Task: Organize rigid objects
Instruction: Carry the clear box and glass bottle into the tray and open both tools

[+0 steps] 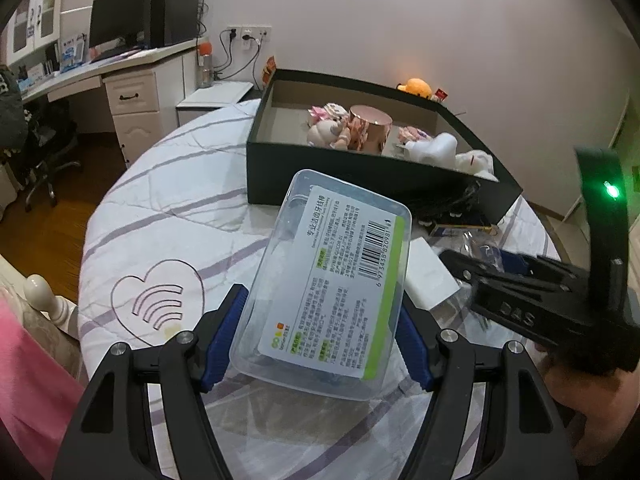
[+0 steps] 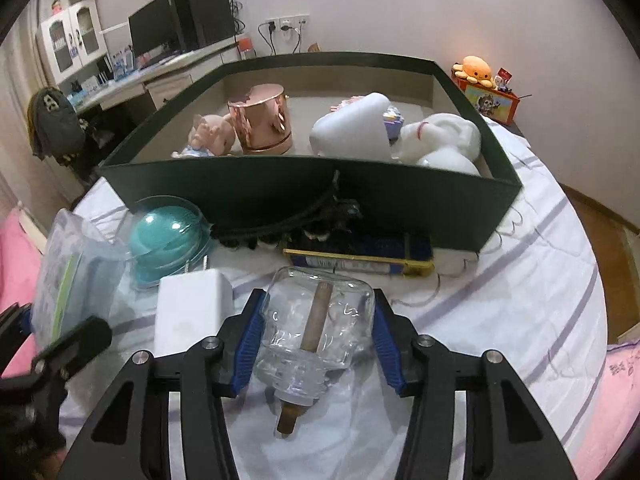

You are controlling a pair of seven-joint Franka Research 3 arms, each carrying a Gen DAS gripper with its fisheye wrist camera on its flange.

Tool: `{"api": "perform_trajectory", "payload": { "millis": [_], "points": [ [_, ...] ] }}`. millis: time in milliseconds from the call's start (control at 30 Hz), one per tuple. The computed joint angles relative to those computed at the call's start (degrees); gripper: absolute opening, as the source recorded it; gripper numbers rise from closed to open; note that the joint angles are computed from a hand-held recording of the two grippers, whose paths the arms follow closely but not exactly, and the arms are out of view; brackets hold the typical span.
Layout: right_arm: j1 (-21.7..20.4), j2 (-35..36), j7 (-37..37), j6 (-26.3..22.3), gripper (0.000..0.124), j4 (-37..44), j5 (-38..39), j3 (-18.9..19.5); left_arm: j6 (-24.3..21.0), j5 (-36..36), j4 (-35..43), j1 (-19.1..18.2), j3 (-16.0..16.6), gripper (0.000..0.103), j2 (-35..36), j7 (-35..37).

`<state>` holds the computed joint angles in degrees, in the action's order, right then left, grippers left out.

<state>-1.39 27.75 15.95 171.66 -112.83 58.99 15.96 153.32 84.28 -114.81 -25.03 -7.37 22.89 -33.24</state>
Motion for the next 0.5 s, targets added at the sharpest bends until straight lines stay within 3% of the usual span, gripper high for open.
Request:
{"api": "perform_trajectory", "payload": {
  "millis": [233,500],
  "points": [
    [-2.32,-4.22,-6.91,-4.37,0.052,-1.99,6.94,0.44,-1.81,0.82,-0.86,-0.21,-0.42,0.071,-2.31,0.21],
    [-0.64,-8.63,-11.62,-12.44,0.052,-1.23,13.41,-3.47,-3.39,1.55,-0.34,1.12,-1.04,0.071,-4.88,2.78]
  ]
}}
